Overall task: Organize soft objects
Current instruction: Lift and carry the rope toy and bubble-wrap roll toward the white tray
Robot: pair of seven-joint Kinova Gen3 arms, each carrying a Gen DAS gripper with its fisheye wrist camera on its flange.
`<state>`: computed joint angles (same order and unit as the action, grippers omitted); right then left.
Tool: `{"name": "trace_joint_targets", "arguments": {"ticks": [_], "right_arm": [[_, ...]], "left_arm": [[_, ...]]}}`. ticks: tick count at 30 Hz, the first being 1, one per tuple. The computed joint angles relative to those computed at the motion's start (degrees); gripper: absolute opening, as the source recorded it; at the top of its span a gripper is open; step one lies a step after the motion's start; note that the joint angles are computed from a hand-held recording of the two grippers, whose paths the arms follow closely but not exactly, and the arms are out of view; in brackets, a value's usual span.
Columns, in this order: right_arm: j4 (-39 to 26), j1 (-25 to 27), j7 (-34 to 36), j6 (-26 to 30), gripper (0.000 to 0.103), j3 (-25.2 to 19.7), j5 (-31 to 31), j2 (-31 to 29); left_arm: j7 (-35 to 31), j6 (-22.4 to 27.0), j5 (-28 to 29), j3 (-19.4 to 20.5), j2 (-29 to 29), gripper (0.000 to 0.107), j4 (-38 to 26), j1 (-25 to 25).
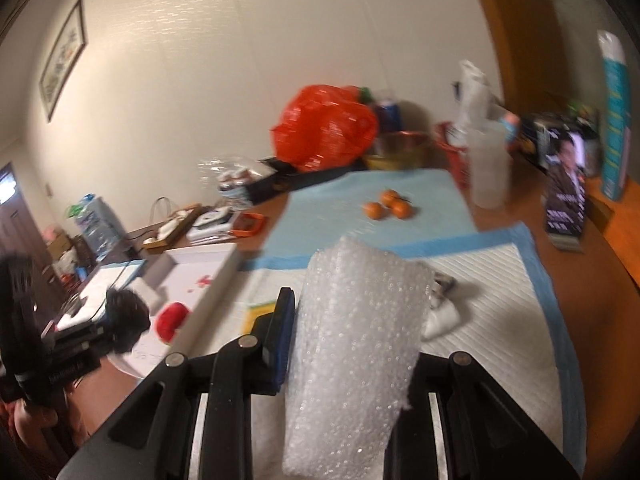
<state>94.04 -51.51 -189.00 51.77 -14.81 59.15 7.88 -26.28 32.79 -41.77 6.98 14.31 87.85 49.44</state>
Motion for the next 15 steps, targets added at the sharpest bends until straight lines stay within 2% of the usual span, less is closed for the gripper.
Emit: {"name": "trace_joint_targets", "arguments": {"ticks": [5,9,15], "right_arm": [[-4.8,0.0,5.7,-1.7,0.023,0.4,0.5,1.1],[-8.5,-0.7,9.0,-3.9,0.023,1.3,0.6,2.3],[-12.8,-2.4,12.0,-6.9,0.023,3.0,-0.4,4.6]], "left_arm": [[2.1,1.5,-3.7,-0.2,-2.6,0.024,-0.4,0.0],[7.0,1.9,-8.0,0.7,-4.9,0.024,1.5,-0.6],[9.3,1.8,-9.0,3.2,-6.7,0.024,3.9,-4.1]]}}
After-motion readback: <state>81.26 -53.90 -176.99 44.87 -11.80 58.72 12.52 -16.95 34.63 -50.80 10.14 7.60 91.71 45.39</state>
